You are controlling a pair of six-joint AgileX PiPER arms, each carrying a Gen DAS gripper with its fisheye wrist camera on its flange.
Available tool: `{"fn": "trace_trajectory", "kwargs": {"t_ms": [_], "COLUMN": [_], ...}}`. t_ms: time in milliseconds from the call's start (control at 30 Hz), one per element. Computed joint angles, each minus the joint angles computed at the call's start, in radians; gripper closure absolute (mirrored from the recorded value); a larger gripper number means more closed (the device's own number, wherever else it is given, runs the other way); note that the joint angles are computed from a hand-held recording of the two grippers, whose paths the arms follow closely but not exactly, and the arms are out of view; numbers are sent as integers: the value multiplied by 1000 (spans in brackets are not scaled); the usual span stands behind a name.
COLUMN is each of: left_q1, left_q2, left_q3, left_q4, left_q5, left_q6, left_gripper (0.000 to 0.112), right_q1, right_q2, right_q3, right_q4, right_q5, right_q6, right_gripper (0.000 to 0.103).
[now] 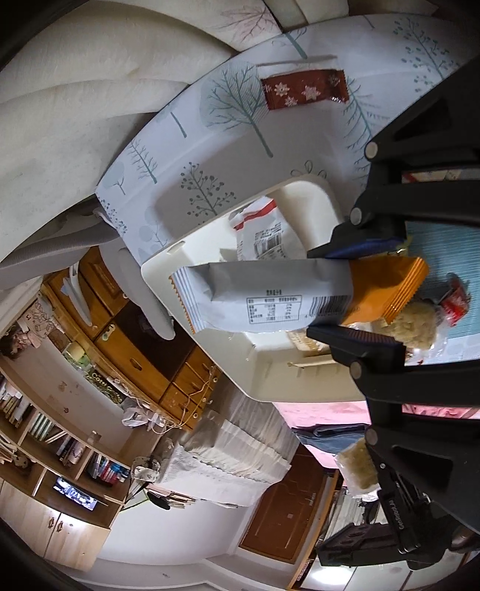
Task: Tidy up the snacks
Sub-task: 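Carry the cookie bag and white-and-orange packet into the tray and release both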
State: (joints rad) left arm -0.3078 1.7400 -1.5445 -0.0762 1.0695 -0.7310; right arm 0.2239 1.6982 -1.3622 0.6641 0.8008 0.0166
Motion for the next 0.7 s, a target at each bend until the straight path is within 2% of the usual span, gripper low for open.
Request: {"fn": "trace_trajectory", "kwargs": {"t_ms": [133,233,367,500,567,600,633,700], "left_q1": [34,22,23,21,24,26,26,32], "left_q2": [21,36,74,108,111,118,122,125], "left_q3": [22,26,0,-33,-33,-41,-49,-51], "left_q4": [-64,-24,-49,-43,-60,-66,-70,-84], "left_q5": [-109,-170,-191,-182,-191,-185,-174,-171], "left_q6": [115,154,230,236,252,258,261,279], "left_gripper": [76,76,75,46,45,40,36,35], "right_q1": [24,41,61,79,81,82,80,78], "right_q2": [9,21,47,68,74,77,81,79], "right_q3": [16,22,9,-3,-4,-7,-12,-16], "right_q4": [16,17,-23,-95,-111,-124,-133,-158], "right_q5": [-65,-108,-134,-150,-148,-141,-129,-114], "right_q6": [11,28,90,186,215,236,253,290], "right_gripper": [69,69,68,66,66,65,64,59]}}
